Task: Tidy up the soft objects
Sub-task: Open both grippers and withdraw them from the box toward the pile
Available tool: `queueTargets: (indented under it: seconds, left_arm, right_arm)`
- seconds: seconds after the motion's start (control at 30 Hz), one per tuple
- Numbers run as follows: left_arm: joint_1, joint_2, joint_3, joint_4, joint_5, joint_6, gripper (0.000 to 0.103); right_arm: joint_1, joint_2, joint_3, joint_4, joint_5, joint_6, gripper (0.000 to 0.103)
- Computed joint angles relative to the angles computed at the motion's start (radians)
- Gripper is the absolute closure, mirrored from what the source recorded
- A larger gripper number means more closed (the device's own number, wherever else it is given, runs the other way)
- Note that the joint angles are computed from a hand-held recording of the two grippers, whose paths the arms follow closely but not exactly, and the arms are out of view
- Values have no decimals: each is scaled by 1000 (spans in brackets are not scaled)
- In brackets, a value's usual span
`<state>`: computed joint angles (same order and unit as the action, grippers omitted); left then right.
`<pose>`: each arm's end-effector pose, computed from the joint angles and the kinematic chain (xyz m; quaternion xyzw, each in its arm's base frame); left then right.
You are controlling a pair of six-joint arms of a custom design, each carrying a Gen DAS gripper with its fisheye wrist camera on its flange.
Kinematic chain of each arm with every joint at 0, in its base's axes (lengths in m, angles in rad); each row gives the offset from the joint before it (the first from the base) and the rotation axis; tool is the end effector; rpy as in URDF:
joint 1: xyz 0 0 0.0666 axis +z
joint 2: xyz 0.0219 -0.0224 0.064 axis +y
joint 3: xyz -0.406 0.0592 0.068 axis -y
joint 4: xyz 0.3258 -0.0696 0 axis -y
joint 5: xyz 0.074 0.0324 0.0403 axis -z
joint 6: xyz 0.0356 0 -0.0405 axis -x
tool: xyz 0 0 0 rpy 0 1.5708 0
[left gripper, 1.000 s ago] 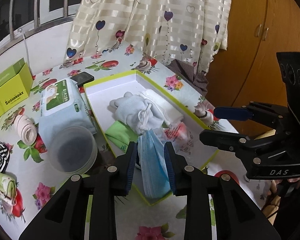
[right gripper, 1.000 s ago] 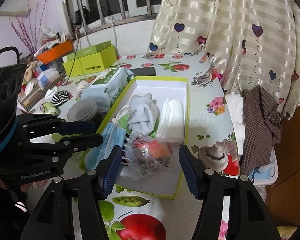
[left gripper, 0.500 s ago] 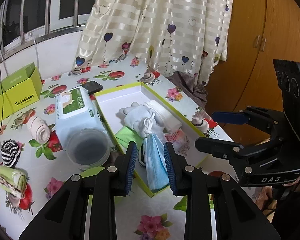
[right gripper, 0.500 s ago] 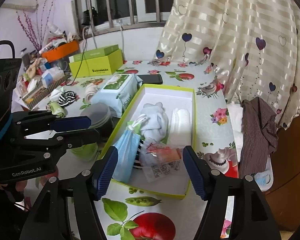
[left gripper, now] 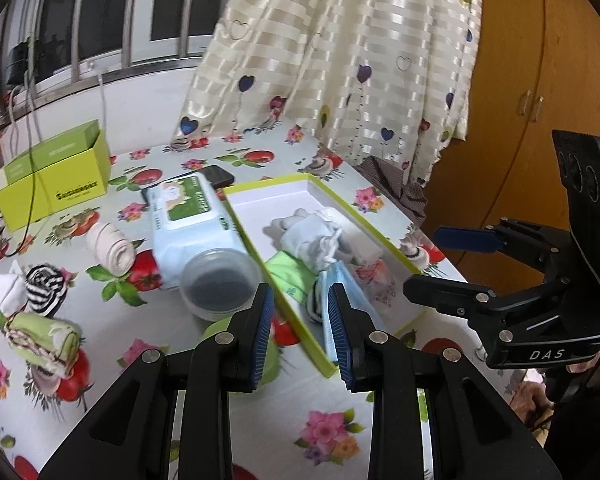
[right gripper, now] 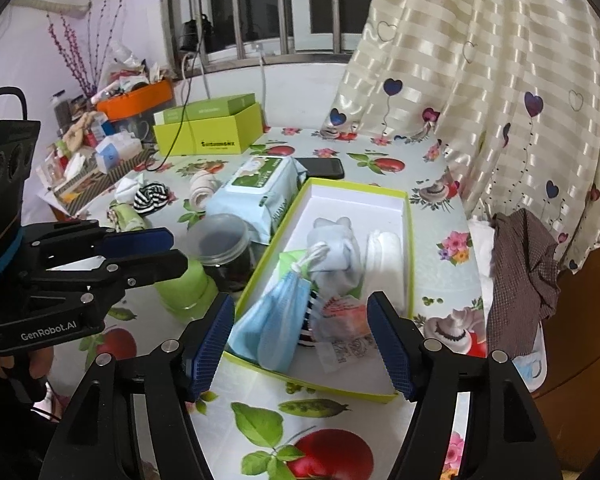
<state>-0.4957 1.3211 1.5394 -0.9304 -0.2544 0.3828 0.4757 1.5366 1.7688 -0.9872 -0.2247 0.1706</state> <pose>0.3449 -0.1768 0.5404 -0.0018 0.9034 -0.0712 0.4228 0.4162 0.2229 0.5390 -0.3318 0.8508 0.1616 0.3740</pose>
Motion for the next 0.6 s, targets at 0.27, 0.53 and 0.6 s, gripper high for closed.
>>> queueTargets:
  seconds: [0.27, 0.53, 0.6]
  left_arm:
    - [50, -65, -65, 5, -10, 30, 73]
    - [122, -133, -137, -13, -25, 82, 73]
    - [145, -151, -153, -14, -21, 90, 73]
  right_arm:
    - [58, 20, 35, -13, 1, 9, 34]
    - [121, 68, 111, -39, -7, 34, 34]
    - [136, 82, 132, -46, -7, 41, 34]
